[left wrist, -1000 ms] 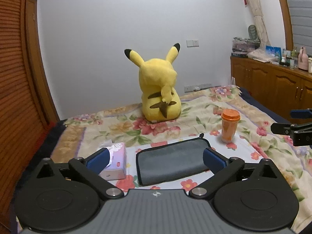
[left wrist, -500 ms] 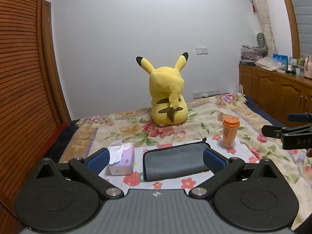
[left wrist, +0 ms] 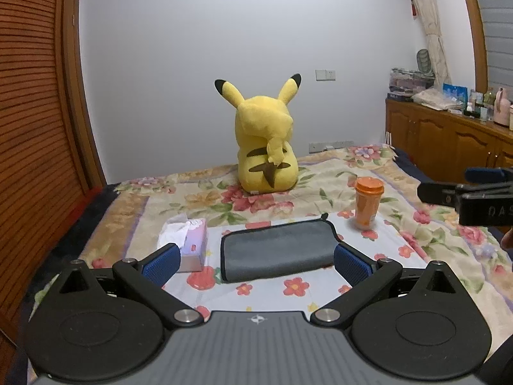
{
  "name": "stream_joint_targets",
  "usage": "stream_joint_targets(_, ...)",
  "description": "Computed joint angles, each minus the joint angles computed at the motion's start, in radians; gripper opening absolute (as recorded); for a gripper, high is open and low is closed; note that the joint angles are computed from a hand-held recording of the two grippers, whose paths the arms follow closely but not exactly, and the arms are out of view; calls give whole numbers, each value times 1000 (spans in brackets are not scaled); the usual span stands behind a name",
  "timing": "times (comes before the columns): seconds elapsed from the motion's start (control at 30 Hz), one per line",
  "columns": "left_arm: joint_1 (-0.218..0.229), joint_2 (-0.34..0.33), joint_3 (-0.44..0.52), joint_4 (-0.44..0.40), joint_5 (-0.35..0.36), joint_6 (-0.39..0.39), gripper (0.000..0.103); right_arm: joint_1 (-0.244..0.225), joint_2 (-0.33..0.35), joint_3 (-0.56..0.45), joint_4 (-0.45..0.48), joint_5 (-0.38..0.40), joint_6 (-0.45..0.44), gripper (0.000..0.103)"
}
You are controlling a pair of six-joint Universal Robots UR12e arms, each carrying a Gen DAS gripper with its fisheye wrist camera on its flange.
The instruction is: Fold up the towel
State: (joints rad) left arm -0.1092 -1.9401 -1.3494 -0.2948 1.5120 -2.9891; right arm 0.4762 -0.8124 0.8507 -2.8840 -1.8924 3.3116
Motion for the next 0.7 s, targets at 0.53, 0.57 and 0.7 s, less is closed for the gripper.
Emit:
stream_joint_targets(0.53,5,-31,-35,9,-11,-27,103,17,18,19,-32,-30,0,103)
stream_joint_targets(0.57,4,-32,-38,12,-11,-30,103,18,15,27,-35,-32,3,103)
stream_joint_targets(0.7,2,-35,-56,37,-12,-48,103,19,4,69,-58,-43,-1,103)
